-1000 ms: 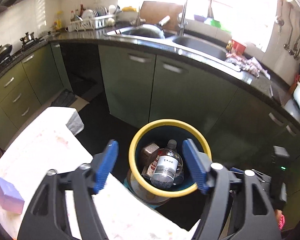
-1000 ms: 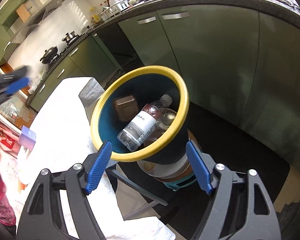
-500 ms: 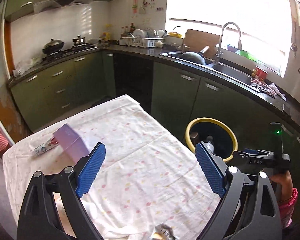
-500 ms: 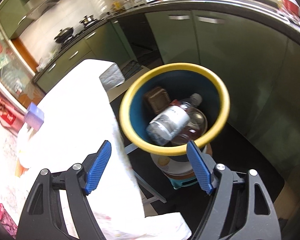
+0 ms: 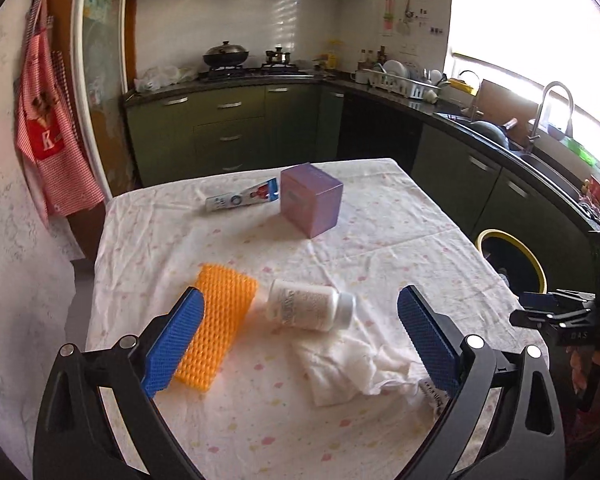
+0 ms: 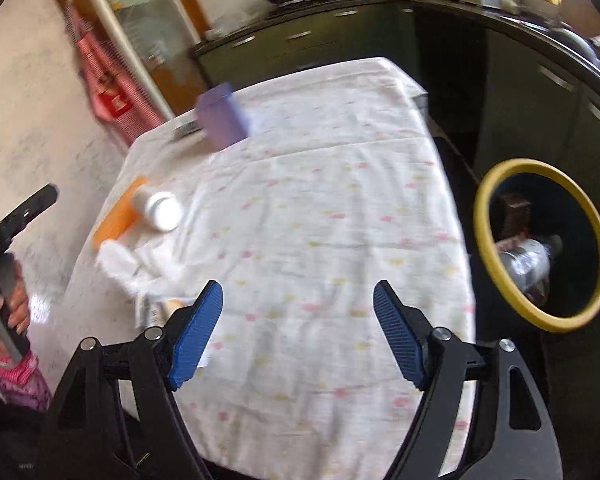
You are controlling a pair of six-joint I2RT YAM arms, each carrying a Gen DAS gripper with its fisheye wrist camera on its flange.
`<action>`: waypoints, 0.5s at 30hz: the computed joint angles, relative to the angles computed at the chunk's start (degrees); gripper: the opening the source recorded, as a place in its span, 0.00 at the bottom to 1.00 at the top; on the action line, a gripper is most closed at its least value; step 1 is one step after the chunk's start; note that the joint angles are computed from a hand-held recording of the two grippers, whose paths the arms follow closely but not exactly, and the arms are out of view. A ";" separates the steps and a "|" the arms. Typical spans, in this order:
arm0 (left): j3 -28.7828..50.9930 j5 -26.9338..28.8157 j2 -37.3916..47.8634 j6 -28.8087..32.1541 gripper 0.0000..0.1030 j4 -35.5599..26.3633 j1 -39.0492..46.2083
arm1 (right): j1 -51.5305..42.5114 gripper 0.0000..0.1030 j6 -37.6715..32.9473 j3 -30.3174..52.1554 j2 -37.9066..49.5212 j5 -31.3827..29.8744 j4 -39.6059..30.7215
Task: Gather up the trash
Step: 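Grasp the crumpled silver snack wrapper with the right gripper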
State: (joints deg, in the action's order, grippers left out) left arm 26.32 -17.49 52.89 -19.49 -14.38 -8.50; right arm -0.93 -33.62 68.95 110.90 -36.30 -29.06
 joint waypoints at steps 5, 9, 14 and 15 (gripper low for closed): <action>-4.10 0.72 -5.59 -0.51 0.93 -1.81 3.37 | 7.55 0.72 -2.28 -3.42 -3.14 3.25 -2.62; -5.76 0.47 -8.56 -0.73 0.93 -3.19 4.24 | 11.82 0.76 0.49 -5.12 -2.75 4.69 -2.18; -6.60 2.00 -10.58 -0.11 0.93 -3.81 5.23 | 15.38 0.79 5.07 -8.60 -3.69 8.11 2.43; -6.75 2.20 -10.61 -0.02 0.93 -3.65 5.14 | 15.99 0.79 5.95 -9.08 -3.76 9.03 3.28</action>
